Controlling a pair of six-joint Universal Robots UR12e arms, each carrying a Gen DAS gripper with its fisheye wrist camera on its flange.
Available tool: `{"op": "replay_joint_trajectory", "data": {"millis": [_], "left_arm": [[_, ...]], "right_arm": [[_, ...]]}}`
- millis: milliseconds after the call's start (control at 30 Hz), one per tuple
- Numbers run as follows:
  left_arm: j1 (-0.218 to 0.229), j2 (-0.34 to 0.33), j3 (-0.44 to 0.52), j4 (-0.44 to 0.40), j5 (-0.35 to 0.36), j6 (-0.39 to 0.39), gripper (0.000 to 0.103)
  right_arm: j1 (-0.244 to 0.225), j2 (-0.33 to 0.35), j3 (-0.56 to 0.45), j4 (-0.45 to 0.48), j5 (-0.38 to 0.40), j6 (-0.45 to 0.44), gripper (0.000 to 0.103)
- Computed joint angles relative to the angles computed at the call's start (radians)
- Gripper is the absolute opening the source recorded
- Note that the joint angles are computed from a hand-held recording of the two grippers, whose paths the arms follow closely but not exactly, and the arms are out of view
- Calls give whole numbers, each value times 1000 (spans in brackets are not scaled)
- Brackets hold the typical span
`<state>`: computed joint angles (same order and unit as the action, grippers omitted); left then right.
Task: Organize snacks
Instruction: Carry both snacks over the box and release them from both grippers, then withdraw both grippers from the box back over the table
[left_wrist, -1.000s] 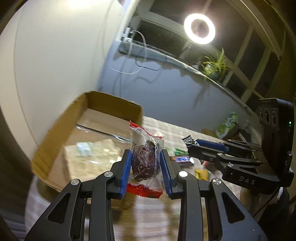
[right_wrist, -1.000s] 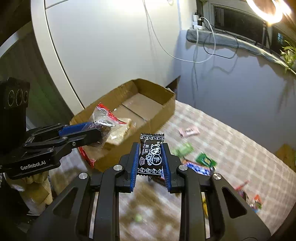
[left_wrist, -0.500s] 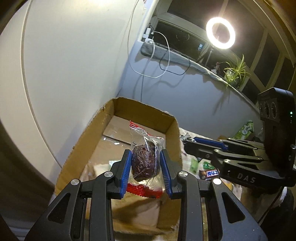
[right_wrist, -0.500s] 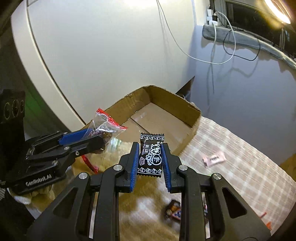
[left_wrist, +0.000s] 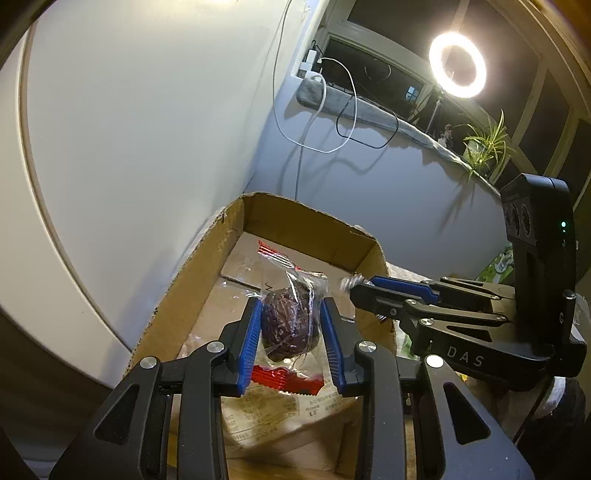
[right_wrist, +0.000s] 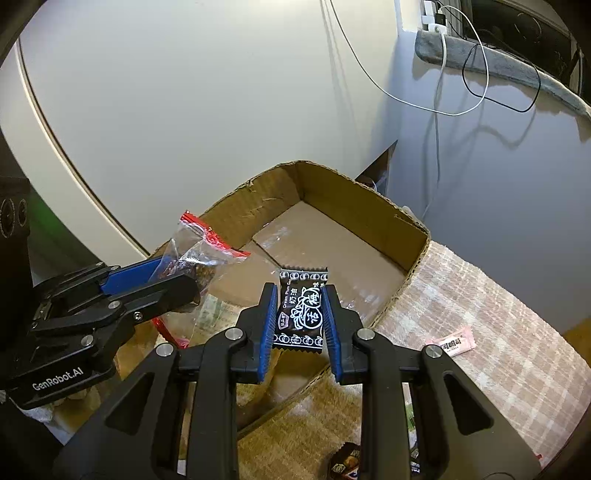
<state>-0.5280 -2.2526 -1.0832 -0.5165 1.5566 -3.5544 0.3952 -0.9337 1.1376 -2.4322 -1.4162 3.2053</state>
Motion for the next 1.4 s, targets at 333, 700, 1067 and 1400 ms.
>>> {"op": "replay_joint_trajectory", "data": {"millis": [333,700,1067,1400], "left_arm": [[-6,8,-4,-3,28,-4,42],[-24,36,-29,25,33,-3,43],[-54,68,-73,55,0,33,68],[-88,83,-109,36,-58,73,69]], "right_arm": [[0,-20,28,-44,-37,18,60],[0,-87,104,-91,-67,27,79],[-10,-199,243,-131,-122,20,96],[-44,-327,427,-160,-178,38,96]]}}
